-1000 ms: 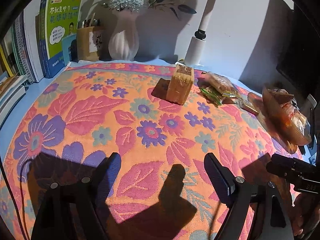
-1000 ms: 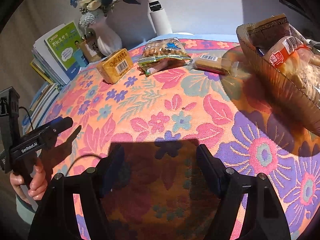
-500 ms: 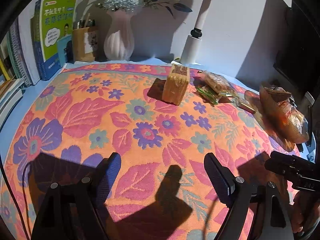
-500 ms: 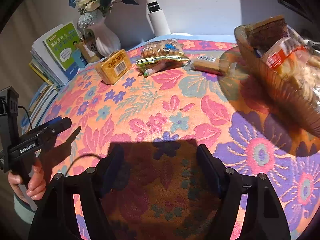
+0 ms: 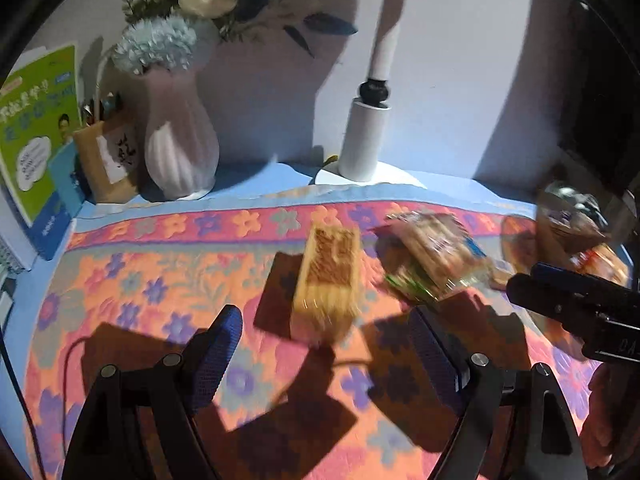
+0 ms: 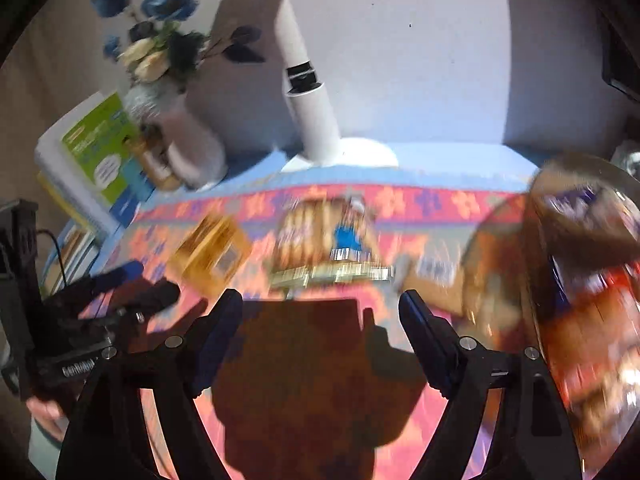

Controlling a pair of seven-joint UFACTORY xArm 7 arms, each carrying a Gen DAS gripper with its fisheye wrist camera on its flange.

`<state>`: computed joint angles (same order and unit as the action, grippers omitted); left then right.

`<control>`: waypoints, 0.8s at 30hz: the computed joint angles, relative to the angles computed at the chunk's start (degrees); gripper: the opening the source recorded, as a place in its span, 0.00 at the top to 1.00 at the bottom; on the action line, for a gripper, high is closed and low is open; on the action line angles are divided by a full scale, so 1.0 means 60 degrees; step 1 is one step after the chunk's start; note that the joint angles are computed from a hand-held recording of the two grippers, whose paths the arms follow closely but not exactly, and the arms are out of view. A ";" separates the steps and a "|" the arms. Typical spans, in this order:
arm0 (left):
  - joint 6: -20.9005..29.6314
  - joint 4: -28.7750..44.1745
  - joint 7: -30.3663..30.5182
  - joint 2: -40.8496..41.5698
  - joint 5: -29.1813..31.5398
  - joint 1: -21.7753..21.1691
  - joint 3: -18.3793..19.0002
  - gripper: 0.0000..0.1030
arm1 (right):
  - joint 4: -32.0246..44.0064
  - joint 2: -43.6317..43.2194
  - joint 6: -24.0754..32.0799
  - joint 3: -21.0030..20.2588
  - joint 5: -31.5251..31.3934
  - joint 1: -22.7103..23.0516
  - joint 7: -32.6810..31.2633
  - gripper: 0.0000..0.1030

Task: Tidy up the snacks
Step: 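Grasp the cartoon-printed biscuit bag with the right tool while the left tool grasps the brown square cake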

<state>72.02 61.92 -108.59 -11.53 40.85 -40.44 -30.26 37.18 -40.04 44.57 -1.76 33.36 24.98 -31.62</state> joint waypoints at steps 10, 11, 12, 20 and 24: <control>-0.0740 -0.0714 -0.0717 -0.0090 0.0596 0.0371 0.0077 0.20 | 0.0413 0.1961 -0.2108 0.0471 0.0716 0.0596 -0.0537 0.19; -0.0686 -0.0698 -0.0765 -0.0070 0.0664 0.0364 0.0056 0.20 | 0.0379 0.2036 -0.2217 0.0470 0.0752 0.0643 -0.0576 0.19; -0.0630 -0.0675 -0.0801 -0.0035 0.0702 0.0351 0.0044 0.26 | 0.0358 0.2147 -0.2271 0.0464 0.0776 0.0682 -0.0602 0.18; -0.0863 -0.0648 -0.0501 0.0151 0.0535 0.0276 0.0242 0.64 | 0.0336 0.2318 -0.2556 0.0707 0.0320 0.0596 -0.0250 0.18; -0.0745 -0.0615 -0.0591 0.0186 0.0613 0.0210 0.0246 0.64 | 0.0368 0.2370 -0.2495 0.0441 0.0581 0.0771 -0.0416 0.23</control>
<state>67.56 58.23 -112.13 -10.42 44.53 -39.18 -28.79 39.39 -25.82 29.61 0.88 36.85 29.60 -34.11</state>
